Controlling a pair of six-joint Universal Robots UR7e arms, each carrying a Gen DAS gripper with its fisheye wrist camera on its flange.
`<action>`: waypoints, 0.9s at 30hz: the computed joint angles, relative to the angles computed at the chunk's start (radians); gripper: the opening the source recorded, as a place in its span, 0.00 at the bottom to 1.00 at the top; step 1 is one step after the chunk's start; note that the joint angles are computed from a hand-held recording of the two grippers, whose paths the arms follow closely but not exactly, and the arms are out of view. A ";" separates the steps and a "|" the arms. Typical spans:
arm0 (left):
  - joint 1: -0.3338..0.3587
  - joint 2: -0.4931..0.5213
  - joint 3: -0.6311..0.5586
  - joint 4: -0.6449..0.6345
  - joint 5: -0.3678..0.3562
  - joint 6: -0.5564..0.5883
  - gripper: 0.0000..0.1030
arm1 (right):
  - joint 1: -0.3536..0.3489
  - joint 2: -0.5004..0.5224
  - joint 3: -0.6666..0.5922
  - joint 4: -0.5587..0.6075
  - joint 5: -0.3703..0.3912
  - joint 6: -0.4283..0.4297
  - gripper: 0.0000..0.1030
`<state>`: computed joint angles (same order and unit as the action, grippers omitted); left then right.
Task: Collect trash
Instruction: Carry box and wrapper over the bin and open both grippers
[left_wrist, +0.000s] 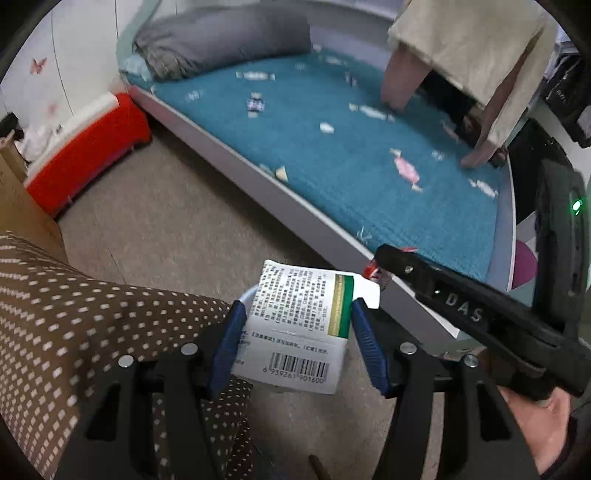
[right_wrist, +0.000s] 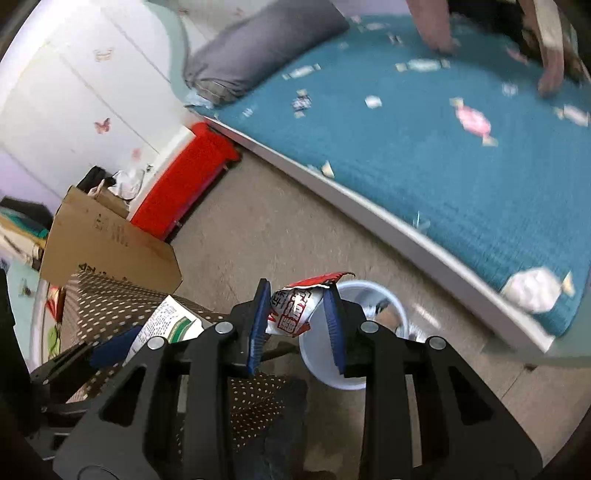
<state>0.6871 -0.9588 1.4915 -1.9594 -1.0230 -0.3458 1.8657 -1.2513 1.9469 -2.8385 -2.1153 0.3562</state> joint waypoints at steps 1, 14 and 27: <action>0.010 0.016 -0.019 0.025 -0.004 0.001 0.57 | -0.015 0.002 0.007 -0.006 0.016 0.014 0.29; 0.039 0.105 -0.128 0.174 0.039 -0.018 0.89 | -0.135 -0.006 0.081 -0.070 0.182 0.188 0.87; -0.027 -0.040 -0.002 0.032 0.071 -0.028 0.89 | 0.005 -0.051 0.052 -0.041 0.016 0.181 0.94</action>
